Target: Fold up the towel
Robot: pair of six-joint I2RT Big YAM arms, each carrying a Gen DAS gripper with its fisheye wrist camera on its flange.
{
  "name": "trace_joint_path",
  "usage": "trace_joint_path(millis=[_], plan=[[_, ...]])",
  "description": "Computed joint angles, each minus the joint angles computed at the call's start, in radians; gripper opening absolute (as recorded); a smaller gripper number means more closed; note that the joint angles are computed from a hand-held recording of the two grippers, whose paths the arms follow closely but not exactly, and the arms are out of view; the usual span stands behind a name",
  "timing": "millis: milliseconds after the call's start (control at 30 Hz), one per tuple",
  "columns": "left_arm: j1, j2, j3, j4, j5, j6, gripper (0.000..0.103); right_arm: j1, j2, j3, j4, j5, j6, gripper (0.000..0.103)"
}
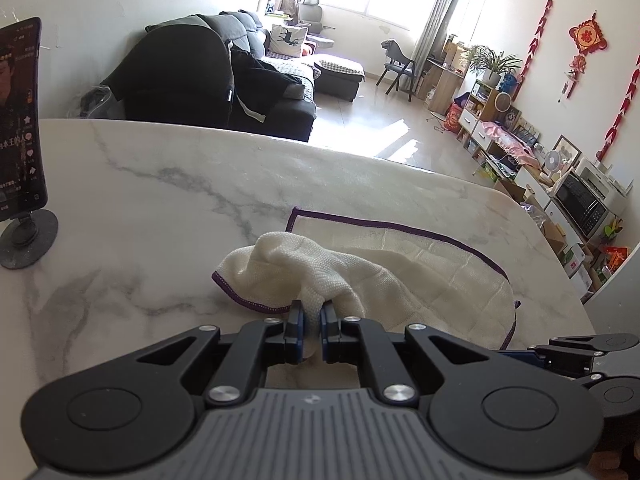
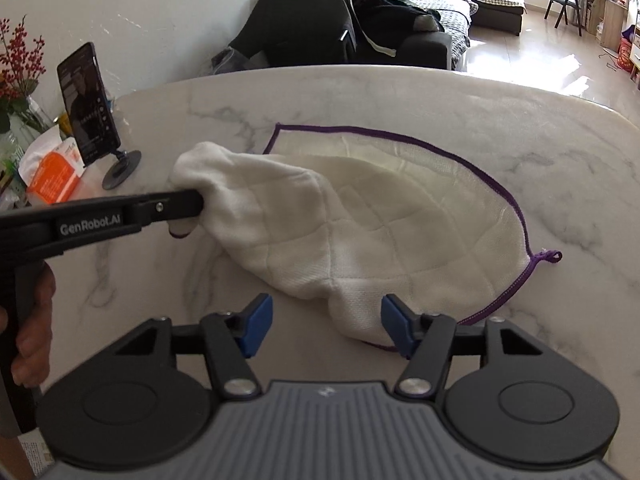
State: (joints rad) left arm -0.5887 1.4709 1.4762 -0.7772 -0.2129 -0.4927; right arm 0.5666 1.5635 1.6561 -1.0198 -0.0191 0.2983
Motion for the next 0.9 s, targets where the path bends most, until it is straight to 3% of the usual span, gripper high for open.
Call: trace_joint_path(millis=[133, 300, 367, 900], plan=[[-0.001, -0.004, -0.003, -0.006, -0.005, -0.001, 0.008, 0.001, 0.001, -0.004, -0.001, 0.014, -0.008, 0.045], [-0.001, -0.011, -0.007, -0.009, -0.013, -0.001, 0.008, -0.005, -0.013, -0.017, 0.013, 0.033, -0.01, 0.02], [-0.002, -0.014, -0.009, -0.009, -0.018, 0.001, 0.008, -0.008, -0.021, -0.023, 0.022, 0.036, -0.006, 0.016], [-0.018, -0.043, -0.019, -0.02, -0.041, 0.035, 0.007, -0.016, -0.074, -0.039, 0.057, 0.07, 0.002, 0.01]])
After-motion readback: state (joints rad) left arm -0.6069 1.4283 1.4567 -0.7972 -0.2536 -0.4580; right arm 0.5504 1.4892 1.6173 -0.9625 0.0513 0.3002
